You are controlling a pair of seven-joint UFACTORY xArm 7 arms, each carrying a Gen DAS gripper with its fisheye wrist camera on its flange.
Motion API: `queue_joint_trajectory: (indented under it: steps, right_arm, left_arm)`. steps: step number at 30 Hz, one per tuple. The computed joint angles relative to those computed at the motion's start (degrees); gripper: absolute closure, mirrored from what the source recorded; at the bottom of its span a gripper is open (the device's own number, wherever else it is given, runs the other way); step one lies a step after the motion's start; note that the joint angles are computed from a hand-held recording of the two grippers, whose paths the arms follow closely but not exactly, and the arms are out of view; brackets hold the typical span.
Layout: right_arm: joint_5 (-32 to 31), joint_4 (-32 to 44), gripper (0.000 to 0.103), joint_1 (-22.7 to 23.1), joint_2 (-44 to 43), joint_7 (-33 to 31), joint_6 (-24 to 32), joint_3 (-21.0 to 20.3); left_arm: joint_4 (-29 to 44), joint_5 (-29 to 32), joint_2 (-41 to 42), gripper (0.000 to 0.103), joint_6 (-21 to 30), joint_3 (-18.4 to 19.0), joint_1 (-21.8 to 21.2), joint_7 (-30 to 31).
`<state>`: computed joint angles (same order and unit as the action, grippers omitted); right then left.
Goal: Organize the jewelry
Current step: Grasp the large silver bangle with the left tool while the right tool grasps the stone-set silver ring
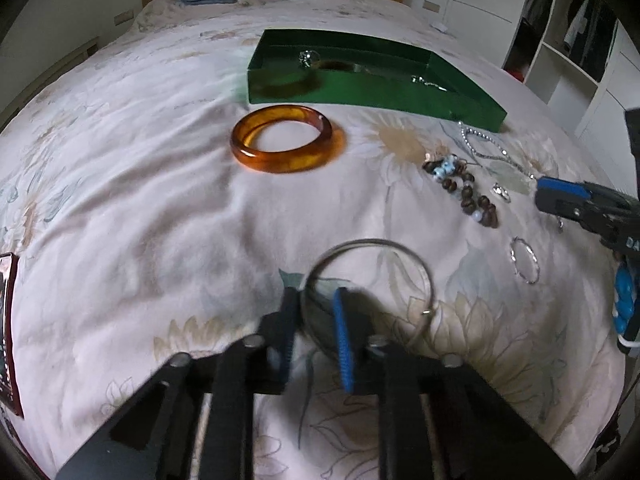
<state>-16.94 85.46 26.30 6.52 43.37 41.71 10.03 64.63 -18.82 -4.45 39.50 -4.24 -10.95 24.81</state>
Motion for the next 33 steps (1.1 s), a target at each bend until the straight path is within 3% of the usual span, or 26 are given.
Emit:
queue_joint_trajectory:
  steps: [2, 12, 19, 24, 28, 33]
  right_arm:
    - [0.70, 1.02, 0.057, -0.12, 1.32, -1.02, 0.01, -0.01]
    - [2.04, 6.48, 0.059, 0.87, 6.90, -6.65, 1.50, -0.98]
    - [2.20, 10.17, 0.079, 2.27, 10.17, -11.06, 3.74, -1.58]
    - [2.27, 10.21, 0.084, 2.97, 10.65, -10.81, 3.08, -2.26]
    - [2.18, 8.79, 0.084, 3.01, 9.66, -9.11, 1.54, -2.55]
    - [1.00, 6.75, 0.084, 3.13, 7.29, -6.76, 1.02, -2.45]
  left_arm:
    - [-0.20, -0.25, 0.15, 0.098, -0.46, 0.02, 0.02, 0.12]
    - [0.51, 1.94, 1.56, 0.098, -0.29, -0.46, 0.01, -0.82]
    - [1.89, 6.16, 2.96, 0.098, 0.89, -1.08, -0.24, -3.69]
    - [2.53, 6.33, 3.50, 0.098, 1.19, -1.13, -0.18, -4.06]
    - [-0.34, 10.30, 1.67, 0.099, -3.15, -1.76, -0.73, -6.14]
    - [-0.83, 12.38, 0.89, 0.099, -4.44, -1.71, -0.93, -9.41]
